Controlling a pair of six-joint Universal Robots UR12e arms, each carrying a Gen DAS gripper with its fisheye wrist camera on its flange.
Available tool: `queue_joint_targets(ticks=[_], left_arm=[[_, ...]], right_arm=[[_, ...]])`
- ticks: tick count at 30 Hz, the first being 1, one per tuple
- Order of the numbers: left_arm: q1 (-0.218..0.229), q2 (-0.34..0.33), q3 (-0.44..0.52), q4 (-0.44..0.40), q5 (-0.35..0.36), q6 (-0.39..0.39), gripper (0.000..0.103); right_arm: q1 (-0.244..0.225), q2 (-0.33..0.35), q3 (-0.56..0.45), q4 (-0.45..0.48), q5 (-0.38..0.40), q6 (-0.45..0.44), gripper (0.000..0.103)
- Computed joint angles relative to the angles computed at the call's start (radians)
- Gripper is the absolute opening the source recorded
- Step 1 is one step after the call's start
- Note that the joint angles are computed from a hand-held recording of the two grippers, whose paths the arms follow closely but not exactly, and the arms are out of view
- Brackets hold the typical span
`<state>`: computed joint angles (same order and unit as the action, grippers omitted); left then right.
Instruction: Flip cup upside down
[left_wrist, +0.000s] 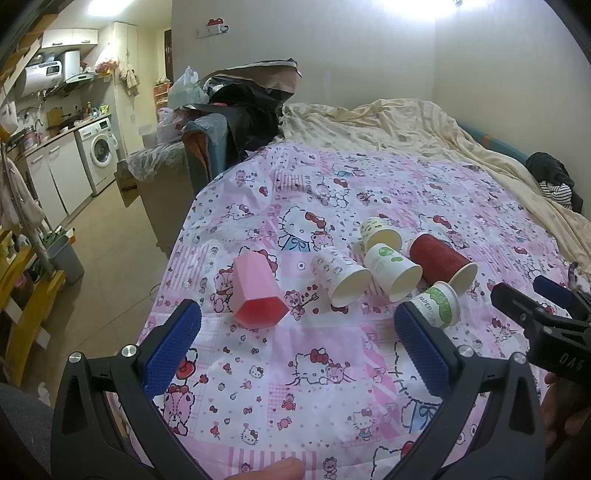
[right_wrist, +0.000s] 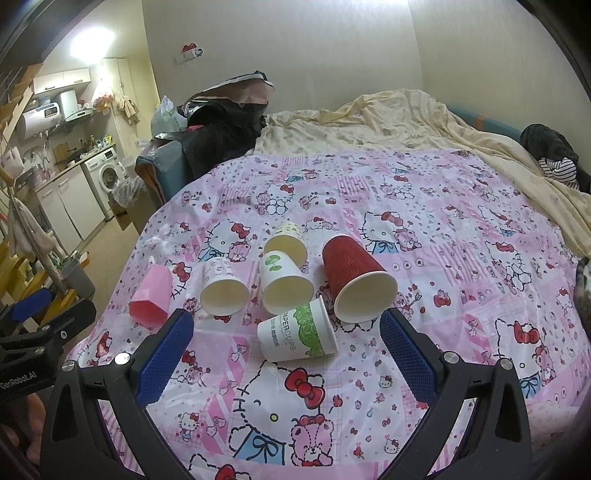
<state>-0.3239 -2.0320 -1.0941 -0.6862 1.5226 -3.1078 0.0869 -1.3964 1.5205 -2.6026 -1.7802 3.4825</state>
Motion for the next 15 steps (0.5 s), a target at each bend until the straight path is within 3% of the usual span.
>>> queue_joint_targets(ticks=[15], left_arm=[[0.002,-0.002,-0.001,0.004,-0.005,-0.005,0.103]], right_arm=[[-0.003,-0.001,0.001,-0.005,0.004,0.006,0.103]])
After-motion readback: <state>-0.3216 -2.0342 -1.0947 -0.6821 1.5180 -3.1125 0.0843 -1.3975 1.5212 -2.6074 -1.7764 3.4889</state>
